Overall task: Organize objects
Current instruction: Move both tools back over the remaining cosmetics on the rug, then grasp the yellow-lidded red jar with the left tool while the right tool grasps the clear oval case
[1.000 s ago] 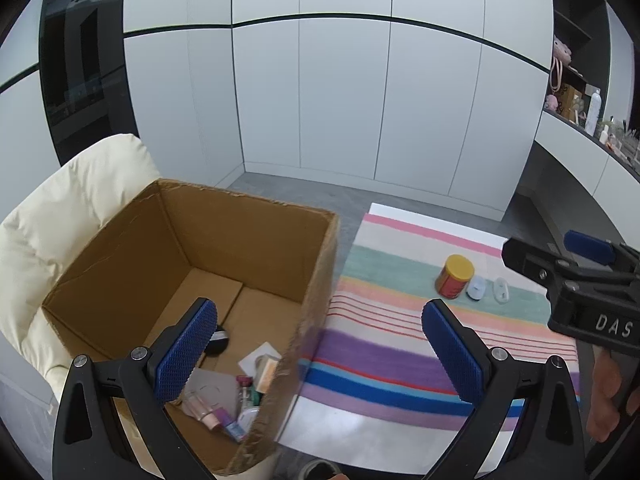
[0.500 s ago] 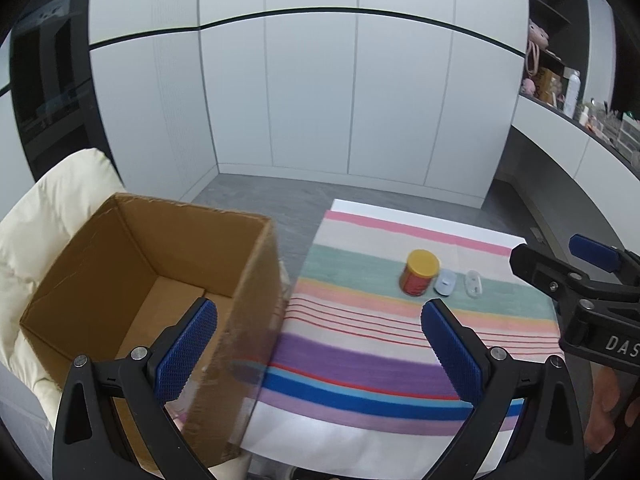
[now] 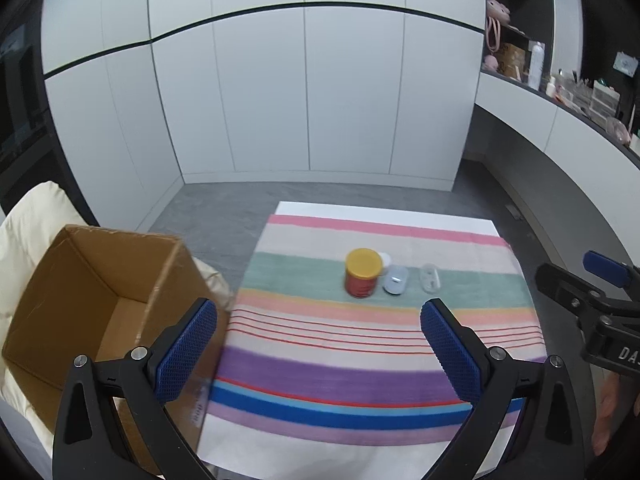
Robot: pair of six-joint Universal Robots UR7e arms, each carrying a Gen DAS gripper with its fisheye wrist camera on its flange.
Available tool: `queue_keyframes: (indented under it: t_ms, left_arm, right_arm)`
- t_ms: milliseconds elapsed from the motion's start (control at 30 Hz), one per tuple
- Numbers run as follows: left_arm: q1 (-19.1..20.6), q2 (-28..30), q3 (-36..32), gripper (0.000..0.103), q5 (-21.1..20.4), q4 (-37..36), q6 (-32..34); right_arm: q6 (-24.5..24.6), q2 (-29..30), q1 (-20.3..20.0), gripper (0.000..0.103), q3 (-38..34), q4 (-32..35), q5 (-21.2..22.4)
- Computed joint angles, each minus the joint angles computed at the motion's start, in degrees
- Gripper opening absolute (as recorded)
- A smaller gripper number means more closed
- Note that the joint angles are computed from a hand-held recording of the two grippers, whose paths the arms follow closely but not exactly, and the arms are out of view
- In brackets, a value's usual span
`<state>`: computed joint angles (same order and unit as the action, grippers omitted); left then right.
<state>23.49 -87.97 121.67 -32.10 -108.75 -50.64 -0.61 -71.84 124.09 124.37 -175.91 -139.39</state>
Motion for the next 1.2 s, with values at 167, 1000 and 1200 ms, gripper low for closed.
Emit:
queue_keyframes:
  t_ms: [167, 1000, 1200]
  left_arm:
    - [1.0, 2.8, -0.4, 0.102, -2.9, -4.8, 2.1]
    - [19.7, 23.7, -7.4, 0.086, -10.0, -27.0, 21.7]
    - [23.7, 29.2, -10.8, 0.086, -10.5, -31.3, 27.8]
  right_arm:
    - [-0.3, -3.4, -1.5, 0.103, 2.7, 0.9, -0.5]
    - [-1.9, 10.5, -21.1, 0.074, -3.9, 0.8, 9.3]
    - [-3.3, 16.9, -23.9, 0.07, -9.1, 1.0, 9.8]
